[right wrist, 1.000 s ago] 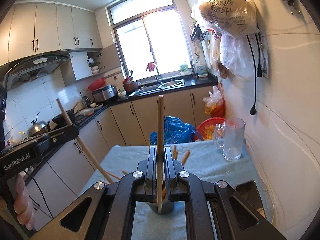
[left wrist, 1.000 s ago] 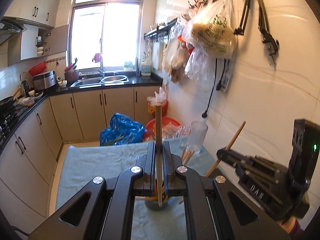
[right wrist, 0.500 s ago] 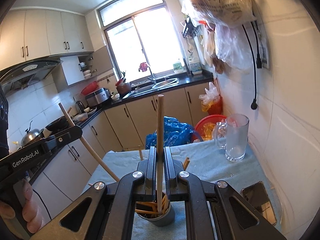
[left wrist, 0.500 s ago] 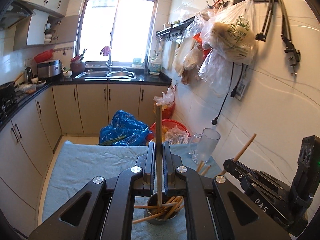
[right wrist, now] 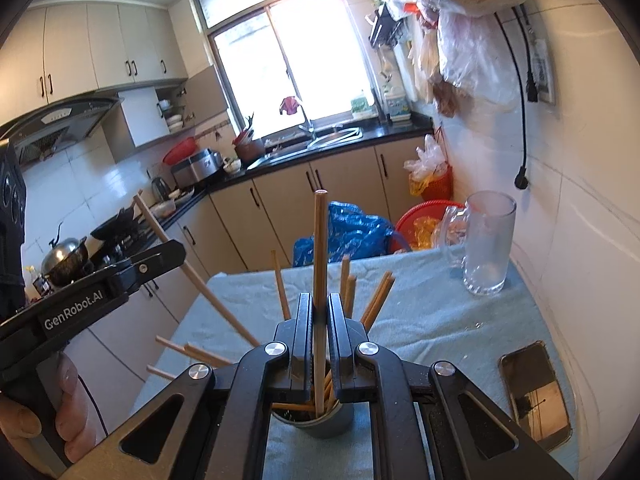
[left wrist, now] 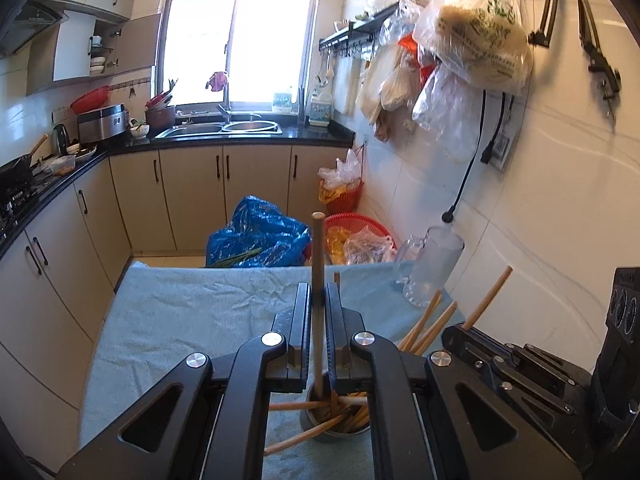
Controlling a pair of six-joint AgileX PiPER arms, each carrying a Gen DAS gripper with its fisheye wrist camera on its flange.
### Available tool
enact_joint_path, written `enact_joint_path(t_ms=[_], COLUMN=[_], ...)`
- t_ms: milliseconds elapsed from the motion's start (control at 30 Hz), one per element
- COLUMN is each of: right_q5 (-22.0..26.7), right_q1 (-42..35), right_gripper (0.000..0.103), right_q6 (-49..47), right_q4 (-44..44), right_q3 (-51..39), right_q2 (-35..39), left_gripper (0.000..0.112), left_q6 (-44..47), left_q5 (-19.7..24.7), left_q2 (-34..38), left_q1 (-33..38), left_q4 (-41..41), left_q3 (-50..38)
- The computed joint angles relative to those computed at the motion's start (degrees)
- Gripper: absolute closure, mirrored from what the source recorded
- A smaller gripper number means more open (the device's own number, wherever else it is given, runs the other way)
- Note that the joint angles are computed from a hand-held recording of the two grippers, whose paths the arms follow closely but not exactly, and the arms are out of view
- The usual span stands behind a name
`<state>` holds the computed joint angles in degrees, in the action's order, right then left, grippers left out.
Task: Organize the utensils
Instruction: 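Lower both chopsticks into the black holder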
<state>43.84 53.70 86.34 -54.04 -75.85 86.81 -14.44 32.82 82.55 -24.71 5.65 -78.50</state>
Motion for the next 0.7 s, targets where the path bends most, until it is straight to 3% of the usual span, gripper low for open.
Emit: enact_joint_path(t_ms=[700], right_q5=[-3.21], right_q1=[-0.98], right_gripper=[0.095], right_q6=[-2.33], right_q4=[4.05], right_q3=[1.47], right_q2=[4.60], left_gripper=[0.106], left_q6=[2.91], left_q5=[0.03], left_q2=[2.70], left_q1=[0.08], left_q4=[-1.01], left_q3=[4.63])
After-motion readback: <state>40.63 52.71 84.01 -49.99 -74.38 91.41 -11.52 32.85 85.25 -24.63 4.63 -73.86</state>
